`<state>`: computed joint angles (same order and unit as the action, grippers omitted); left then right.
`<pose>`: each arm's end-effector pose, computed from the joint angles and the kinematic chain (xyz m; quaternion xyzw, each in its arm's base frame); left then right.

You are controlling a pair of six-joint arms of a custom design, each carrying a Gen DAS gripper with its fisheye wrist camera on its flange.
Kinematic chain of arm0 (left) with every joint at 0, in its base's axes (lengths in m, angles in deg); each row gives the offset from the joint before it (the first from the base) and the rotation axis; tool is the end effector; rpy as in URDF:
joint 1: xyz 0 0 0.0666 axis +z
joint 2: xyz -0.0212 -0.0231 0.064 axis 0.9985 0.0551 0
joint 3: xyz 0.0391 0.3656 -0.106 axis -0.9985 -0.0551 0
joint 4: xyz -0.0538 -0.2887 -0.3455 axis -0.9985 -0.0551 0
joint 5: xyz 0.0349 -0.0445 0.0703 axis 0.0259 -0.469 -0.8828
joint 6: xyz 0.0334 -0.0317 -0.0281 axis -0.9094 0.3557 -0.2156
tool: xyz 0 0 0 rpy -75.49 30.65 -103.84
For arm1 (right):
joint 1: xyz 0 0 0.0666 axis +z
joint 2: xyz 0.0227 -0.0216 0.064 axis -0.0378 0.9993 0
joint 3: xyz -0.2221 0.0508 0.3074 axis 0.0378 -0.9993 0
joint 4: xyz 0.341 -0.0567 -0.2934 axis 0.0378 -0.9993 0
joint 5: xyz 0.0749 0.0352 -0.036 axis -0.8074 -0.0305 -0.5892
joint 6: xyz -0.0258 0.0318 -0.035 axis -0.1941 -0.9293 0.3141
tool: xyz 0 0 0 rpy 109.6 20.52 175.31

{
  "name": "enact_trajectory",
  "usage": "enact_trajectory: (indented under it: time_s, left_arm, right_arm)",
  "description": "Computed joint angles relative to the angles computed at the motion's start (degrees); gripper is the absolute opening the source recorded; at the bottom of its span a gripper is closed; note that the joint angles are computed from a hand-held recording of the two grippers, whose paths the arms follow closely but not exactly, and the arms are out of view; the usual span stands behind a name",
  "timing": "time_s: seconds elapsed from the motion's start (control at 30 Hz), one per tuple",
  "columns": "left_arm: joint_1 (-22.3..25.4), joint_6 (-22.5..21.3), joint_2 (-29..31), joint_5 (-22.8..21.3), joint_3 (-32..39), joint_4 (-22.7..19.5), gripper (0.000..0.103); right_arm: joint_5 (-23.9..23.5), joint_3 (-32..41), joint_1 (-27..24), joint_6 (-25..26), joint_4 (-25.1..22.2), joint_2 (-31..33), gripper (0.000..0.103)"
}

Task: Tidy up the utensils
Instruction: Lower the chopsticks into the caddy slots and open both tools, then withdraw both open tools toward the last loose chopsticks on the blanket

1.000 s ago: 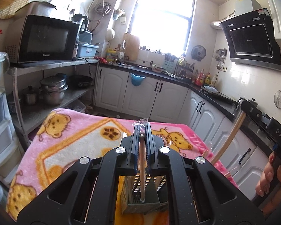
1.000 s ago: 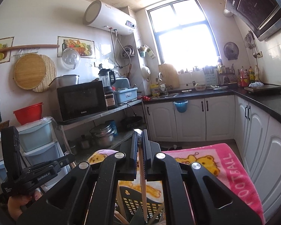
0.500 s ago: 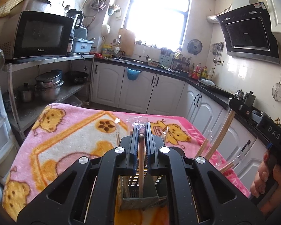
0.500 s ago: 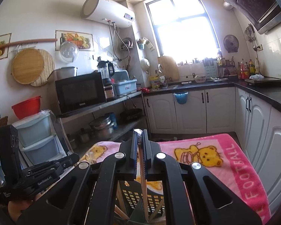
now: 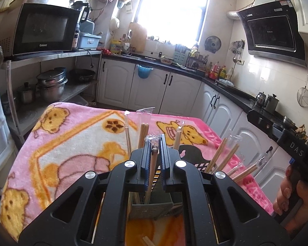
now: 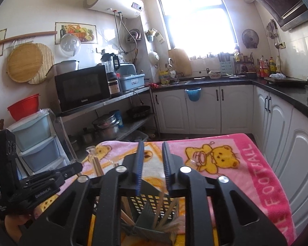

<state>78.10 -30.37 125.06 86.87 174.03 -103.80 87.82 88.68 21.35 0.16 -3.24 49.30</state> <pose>0.6761 -0.1192 0.4287 0.1524 0.8261 -0.2293 0.4916 0.6117 0.2520 0.4531 0.0574 0.7996 0.0622 0.5945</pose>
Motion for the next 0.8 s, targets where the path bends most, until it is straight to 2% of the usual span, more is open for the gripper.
enact_trajectory:
  time_s: [0.13, 0.2, 0.33, 0.47, 0.5, 0.67, 0.8]
  left_arm:
    - [0.3, -0.1, -0.6, -0.1, -0.8, -0.2, 0.015]
    - [0.5, -0.2, -1.1, -0.1, -1.4, -0.2, 0.026]
    - [0.8, -0.4, -2.1, 0.3, -2.9, 0.2, 0.037]
    - [1.1, 0.0, -3.2, 0.3, -4.2, 0.4, 0.054]
    - [1.2, 0.1, -3.5, 0.2, -4.6, 0.6, 0.061]
    - [1.7, 1.0, -5.5, -0.2, -7.3, 2.6, 0.084]
    - [2.0, 1.2, -6.7, 0.1, -8.5, 2.7, 0.092]
  right_arm:
    - [0.5, -1.3, 0.1, -0.8, -0.6, -1.0, 0.025]
    - [0.4, -1.9, 0.1, -1.3, -0.8, -1.5, 0.027]
    - [0.2, -3.5, 0.3, -1.7, -1.2, -2.9, 0.031]
    - [0.4, -5.1, 0.6, -1.9, -1.3, -4.4, 0.038]
    - [0.3, -5.5, 0.8, -2.0, -1.5, -4.8, 0.040]
    - [0.2, -7.3, 1.3, -2.8, -2.0, -6.6, 0.047]
    - [0.4, -9.1, 1.8, -3.0, -2.0, -8.1, 0.054]
